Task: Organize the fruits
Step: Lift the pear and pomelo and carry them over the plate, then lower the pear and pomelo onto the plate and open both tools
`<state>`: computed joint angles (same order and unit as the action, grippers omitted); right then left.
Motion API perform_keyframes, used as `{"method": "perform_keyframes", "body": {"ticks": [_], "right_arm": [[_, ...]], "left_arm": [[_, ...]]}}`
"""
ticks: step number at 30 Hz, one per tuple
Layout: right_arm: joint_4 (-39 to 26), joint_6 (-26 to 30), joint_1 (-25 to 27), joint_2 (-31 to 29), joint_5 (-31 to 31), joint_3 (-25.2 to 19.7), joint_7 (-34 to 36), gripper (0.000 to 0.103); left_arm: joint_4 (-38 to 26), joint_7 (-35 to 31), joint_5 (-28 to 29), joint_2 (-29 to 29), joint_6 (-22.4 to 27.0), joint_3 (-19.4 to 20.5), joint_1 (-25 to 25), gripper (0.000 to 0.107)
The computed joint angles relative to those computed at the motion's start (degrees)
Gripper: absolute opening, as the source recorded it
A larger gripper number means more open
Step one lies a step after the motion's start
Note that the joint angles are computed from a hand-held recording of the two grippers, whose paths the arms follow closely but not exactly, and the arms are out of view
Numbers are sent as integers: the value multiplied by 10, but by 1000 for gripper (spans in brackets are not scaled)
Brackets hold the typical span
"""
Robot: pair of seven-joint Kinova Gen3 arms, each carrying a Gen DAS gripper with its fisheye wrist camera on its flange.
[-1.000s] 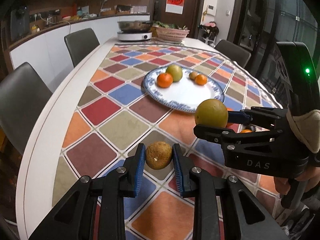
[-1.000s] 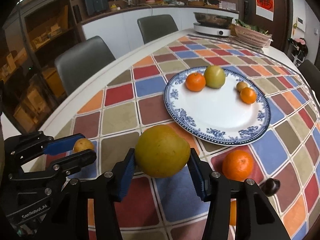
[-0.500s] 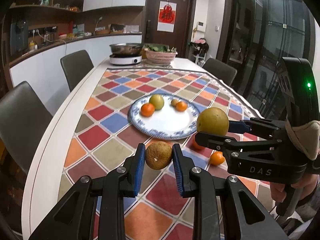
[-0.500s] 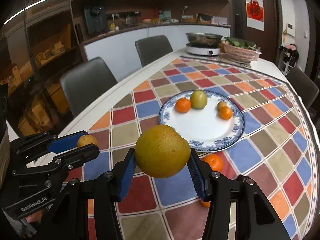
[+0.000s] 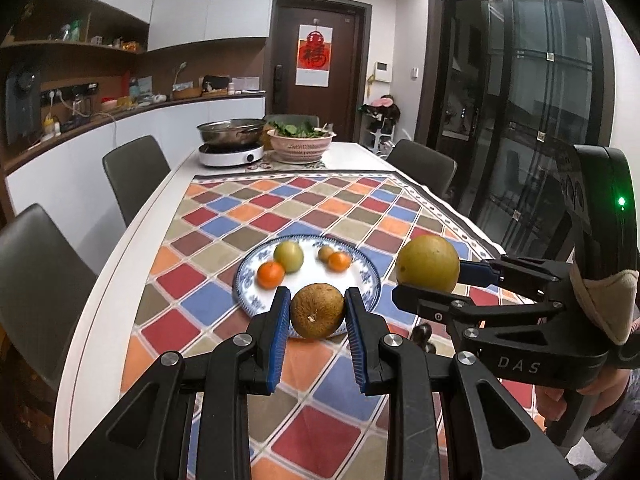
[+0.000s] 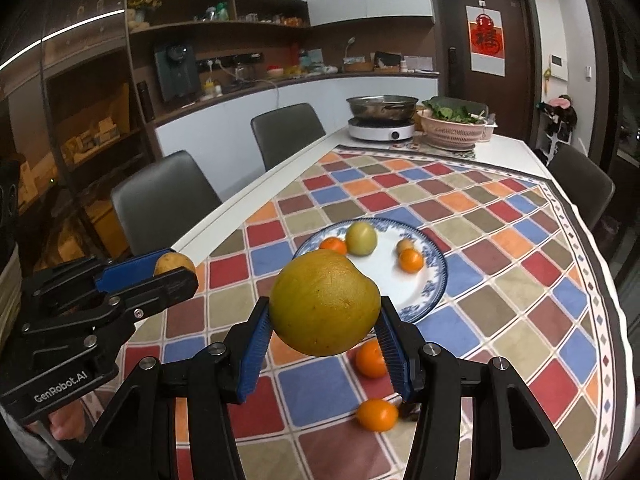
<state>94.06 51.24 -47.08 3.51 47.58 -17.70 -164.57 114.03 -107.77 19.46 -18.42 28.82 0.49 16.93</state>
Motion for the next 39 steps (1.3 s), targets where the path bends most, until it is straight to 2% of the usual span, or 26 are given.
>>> {"method": "perform_keyframes", "body": {"ticks": [10, 13, 23, 32, 39], "right_arm": [[-8, -27, 41, 0, -32, 20, 53, 52], [-11, -46, 56, 6, -54, 29, 79, 52], [-36, -87, 93, 48, -137, 66, 187, 52], [-75, -85, 123, 103, -237, 92, 319, 52], [-108, -71, 151, 142, -320, 105, 410, 52]], "left_arm": [[-50, -24, 21, 68, -19, 6, 3, 28], [-67, -45, 46, 94, -18, 1, 3, 28], [-116, -78, 76, 180, -9, 34, -48, 28], [-176, -62, 50, 268, 26, 72, -83, 28], [-233, -35, 18, 332, 69, 86, -89, 28]]}}
